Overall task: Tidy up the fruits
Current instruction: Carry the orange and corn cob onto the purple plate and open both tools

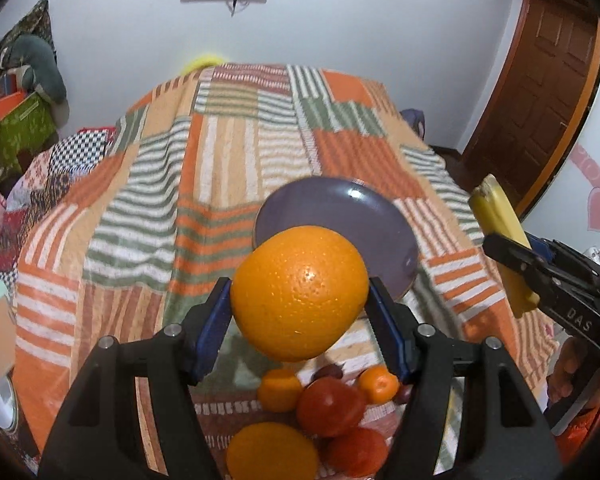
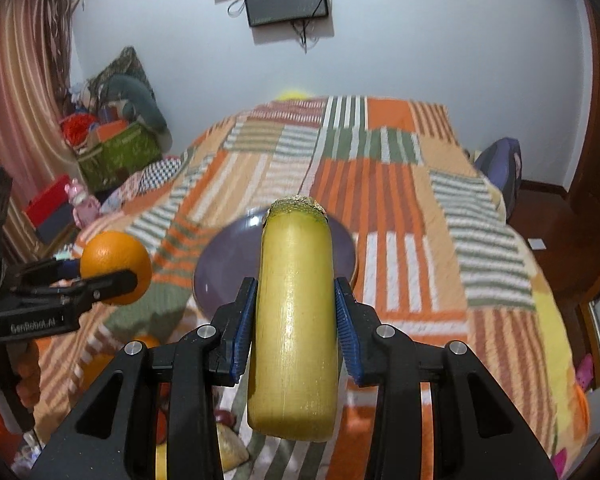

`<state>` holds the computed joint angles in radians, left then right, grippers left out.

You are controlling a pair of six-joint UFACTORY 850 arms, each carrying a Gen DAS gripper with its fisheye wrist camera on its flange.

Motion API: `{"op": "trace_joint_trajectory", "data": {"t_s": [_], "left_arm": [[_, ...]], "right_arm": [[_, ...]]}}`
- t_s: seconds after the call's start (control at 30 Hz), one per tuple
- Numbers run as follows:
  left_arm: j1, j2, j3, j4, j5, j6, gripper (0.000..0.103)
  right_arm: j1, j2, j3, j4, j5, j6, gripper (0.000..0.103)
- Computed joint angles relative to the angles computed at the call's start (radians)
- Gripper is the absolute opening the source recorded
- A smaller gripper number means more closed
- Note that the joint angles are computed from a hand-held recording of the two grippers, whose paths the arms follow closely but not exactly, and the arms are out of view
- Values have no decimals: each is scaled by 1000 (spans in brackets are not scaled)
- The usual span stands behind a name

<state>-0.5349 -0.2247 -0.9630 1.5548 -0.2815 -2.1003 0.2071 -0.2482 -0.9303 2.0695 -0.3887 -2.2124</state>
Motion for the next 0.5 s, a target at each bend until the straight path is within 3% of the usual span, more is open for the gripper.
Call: {"op": "trace_joint_trajectory", "data": {"t_s": [0.27, 0.5], "left_arm": [[-12, -8, -59, -42, -33, 94, 66], [8, -60, -138, -163, -29, 248, 66]], "right_arm": [[17, 4, -31, 150, 12, -155, 35], [30, -31, -75, 163, 15, -176, 35]]}}
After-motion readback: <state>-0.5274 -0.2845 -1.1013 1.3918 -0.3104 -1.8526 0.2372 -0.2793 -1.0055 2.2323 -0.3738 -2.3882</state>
